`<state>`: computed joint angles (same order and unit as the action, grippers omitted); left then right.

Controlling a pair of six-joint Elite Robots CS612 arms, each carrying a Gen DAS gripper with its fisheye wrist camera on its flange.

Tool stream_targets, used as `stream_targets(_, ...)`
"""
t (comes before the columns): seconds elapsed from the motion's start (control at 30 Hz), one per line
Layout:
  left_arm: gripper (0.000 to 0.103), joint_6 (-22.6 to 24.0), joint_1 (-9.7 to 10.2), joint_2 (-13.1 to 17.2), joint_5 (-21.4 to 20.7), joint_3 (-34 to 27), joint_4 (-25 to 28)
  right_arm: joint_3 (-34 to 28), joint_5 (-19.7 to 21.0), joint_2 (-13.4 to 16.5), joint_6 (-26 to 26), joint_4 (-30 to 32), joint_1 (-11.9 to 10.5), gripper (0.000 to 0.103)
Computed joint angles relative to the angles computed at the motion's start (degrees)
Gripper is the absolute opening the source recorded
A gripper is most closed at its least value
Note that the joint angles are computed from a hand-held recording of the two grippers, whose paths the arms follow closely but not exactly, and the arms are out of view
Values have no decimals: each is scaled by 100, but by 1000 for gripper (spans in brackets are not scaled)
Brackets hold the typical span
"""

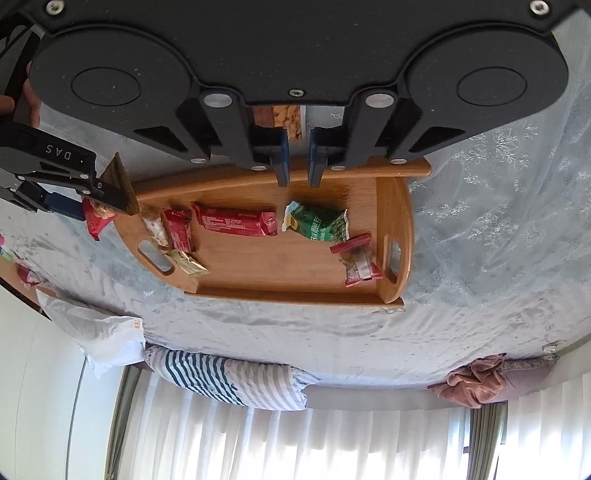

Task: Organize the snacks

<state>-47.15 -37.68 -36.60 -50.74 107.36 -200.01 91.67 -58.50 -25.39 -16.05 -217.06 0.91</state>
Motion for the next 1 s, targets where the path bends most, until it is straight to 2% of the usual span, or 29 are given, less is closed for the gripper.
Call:
stream_targets(0.37,10,48,79,100,-277,-214,323,-216,-171,76,258,77,73,73)
stream_targets(0.83,12,25,11,23,-131,-78,278,-206,-146,80,411,28,83,73)
stream_targets(0.93,23,29,-21,10,-56,-34,221,-196,-156,67,468,32,74,73)
stream_targets(1.0,35,59,-52,-5,26,6,185,-183,-166,61,483,9,69,73)
